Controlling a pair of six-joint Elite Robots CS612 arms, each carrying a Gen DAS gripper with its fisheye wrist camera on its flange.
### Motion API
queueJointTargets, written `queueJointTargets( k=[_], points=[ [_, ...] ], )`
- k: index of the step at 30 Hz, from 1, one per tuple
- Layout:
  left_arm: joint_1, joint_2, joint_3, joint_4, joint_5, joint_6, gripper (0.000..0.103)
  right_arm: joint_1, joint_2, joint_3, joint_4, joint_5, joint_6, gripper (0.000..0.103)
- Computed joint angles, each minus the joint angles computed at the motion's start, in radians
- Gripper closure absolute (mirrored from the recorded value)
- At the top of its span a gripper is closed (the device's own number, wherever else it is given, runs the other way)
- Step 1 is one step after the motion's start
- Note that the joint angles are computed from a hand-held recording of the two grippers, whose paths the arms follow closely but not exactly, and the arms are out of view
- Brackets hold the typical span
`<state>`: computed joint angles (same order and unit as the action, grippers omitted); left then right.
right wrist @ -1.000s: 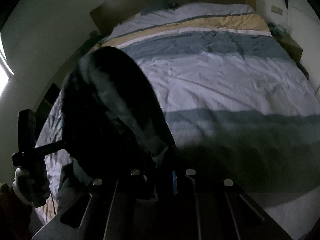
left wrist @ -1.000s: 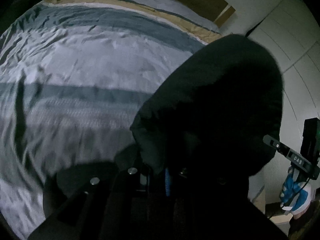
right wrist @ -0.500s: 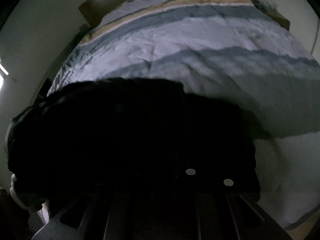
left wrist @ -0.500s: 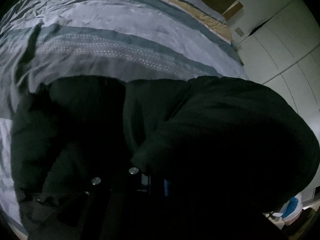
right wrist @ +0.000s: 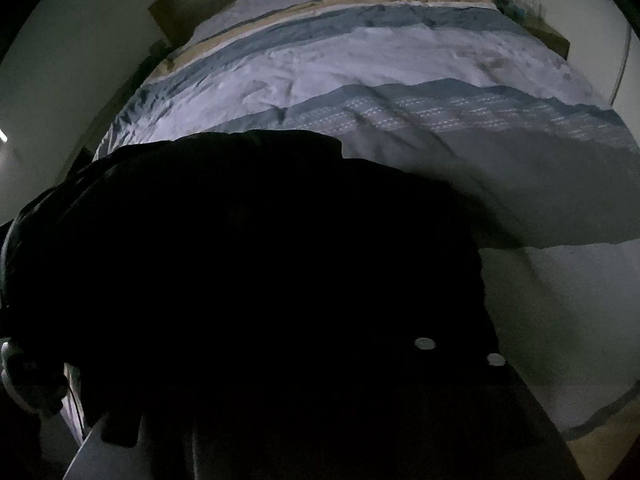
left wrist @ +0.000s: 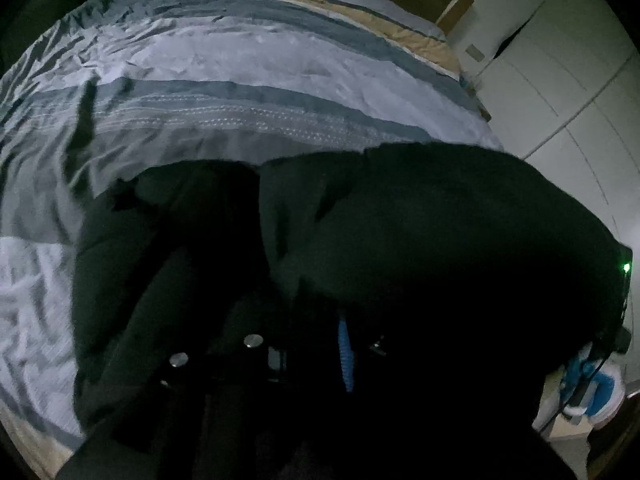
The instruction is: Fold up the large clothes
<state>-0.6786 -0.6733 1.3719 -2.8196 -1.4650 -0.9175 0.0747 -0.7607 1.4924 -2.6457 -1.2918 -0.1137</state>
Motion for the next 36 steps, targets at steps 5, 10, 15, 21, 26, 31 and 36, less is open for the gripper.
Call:
queueJointTargets(
  k=[5,10,15,21,26,31,36],
  points=[
    [-0.021,-0.074,0.098,-0.027,0.021,-0.016,0.081,-0.018,-0.046,0.031,0.033,-0.005,-0.037,0.048],
    [-0.026,-0.123,0.126,-0.063,0.071,-0.027,0.062,-0.034,-0.073,0.021,0.031,0.036,-0.016,0.044],
    [-0.012,-0.099,0.032,-0.048,0.081,0.035,0.061,-0.019,-0.06,-0.043,0.028,0.077,-0.013,0.041],
    [0.003,-0.007,-0.144,0.046,0.05,0.114,0.06,0.018,-0.016,-0.125,0.043,0.125,-0.025,0.039],
    [-0.003,0.055,-0.22,0.108,0.028,0.157,0.06,0.056,0.015,-0.149,0.074,0.109,-0.112,0.034],
    [-0.018,0.083,-0.207,0.148,-0.018,0.184,0.06,0.071,0.027,-0.119,0.127,0.043,-0.204,0.034],
    [-0.025,0.106,-0.183,0.138,-0.042,0.17,0.06,0.062,0.039,-0.074,0.118,-0.011,-0.218,0.034]
  ],
)
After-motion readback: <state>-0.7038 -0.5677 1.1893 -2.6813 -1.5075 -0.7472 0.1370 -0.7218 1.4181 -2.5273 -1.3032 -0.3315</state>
